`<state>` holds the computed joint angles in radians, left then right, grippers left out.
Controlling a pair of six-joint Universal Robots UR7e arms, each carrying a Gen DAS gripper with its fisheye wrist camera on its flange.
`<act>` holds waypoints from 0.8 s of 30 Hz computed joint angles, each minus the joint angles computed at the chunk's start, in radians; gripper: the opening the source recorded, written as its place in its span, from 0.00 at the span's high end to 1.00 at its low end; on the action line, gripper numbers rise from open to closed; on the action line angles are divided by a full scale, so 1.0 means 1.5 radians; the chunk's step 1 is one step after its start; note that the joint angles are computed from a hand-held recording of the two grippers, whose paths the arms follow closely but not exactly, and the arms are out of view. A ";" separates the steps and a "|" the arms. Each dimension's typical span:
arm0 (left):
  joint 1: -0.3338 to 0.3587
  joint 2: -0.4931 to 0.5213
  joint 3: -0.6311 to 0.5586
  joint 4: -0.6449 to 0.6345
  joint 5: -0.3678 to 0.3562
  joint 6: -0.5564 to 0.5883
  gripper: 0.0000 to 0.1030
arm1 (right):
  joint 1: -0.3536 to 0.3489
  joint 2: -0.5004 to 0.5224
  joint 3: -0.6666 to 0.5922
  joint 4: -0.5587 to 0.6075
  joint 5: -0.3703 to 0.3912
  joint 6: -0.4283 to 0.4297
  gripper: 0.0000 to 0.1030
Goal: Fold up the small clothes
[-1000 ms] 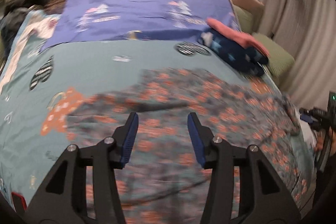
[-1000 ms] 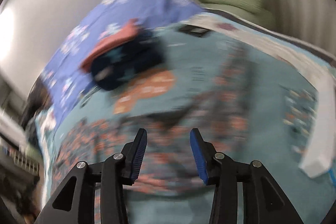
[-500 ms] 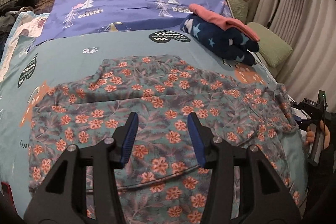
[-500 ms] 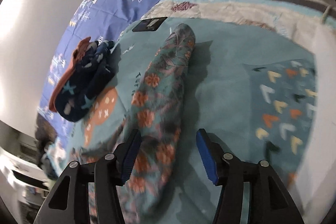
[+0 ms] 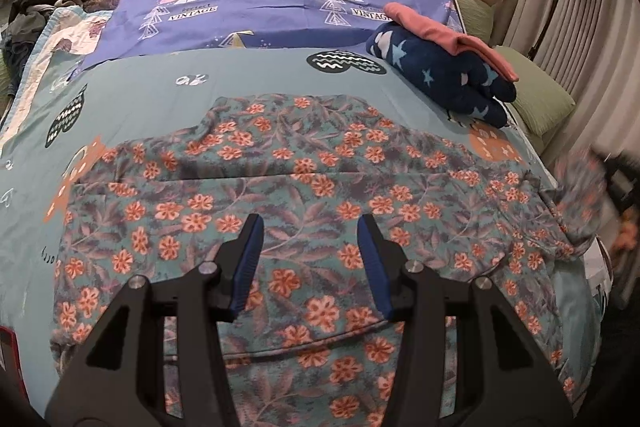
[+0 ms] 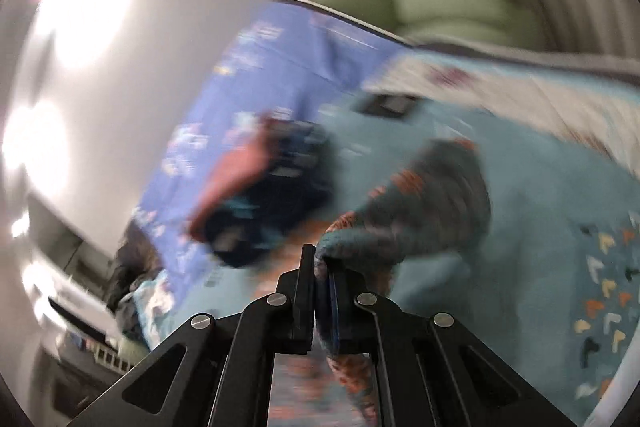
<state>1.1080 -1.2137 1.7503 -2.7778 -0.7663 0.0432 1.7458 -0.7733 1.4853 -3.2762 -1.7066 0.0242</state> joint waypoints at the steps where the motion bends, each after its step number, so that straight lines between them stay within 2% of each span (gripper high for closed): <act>1: 0.000 -0.003 0.003 -0.001 -0.001 -0.001 0.51 | 0.022 0.009 -0.010 -0.005 0.007 -0.036 0.95; 4: 0.001 -0.017 0.017 -0.017 -0.005 -0.004 0.51 | 0.079 0.045 -0.042 0.016 0.035 -0.137 0.94; 6: 0.004 -0.031 0.027 -0.024 -0.004 -0.010 0.51 | 0.110 0.073 -0.066 0.100 0.073 -0.202 0.93; 7: 0.005 -0.038 0.032 -0.027 -0.003 -0.013 0.51 | 0.128 0.091 -0.083 0.164 0.073 -0.246 0.93; 8: 0.007 -0.047 0.038 -0.032 0.003 -0.017 0.51 | 0.141 0.106 -0.095 0.214 0.060 -0.281 0.89; 9: 0.009 -0.053 0.041 -0.032 0.007 -0.021 0.51 | 0.160 0.131 -0.110 0.277 0.019 -0.328 0.85; 10: 0.012 -0.061 0.046 -0.033 0.011 -0.027 0.51 | 0.173 0.147 -0.118 0.312 -0.026 -0.354 0.81; 12: 0.020 -0.083 0.056 -0.030 0.006 -0.045 0.51 | 0.187 0.164 -0.109 0.343 -0.087 -0.393 0.81; 14: 0.030 -0.105 0.067 -0.021 -0.006 -0.059 0.51 | 0.181 0.155 -0.080 0.370 -0.099 -0.386 0.80; 16: 0.035 -0.115 0.073 -0.020 -0.015 -0.056 0.45 | 0.169 0.135 -0.057 0.388 -0.101 -0.342 0.78; 19: 0.041 -0.118 0.074 -0.017 -0.043 -0.052 0.43 | 0.160 0.106 -0.020 0.351 -0.118 -0.289 0.72; 24: 0.043 -0.078 0.026 0.024 -0.124 -0.047 0.40 | 0.155 0.086 -0.009 0.309 -0.126 -0.247 0.59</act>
<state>1.1732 -1.3307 1.7896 -2.7414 -0.9521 -0.0276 1.9787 -0.6444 1.4714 -2.8121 -1.8956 -0.3459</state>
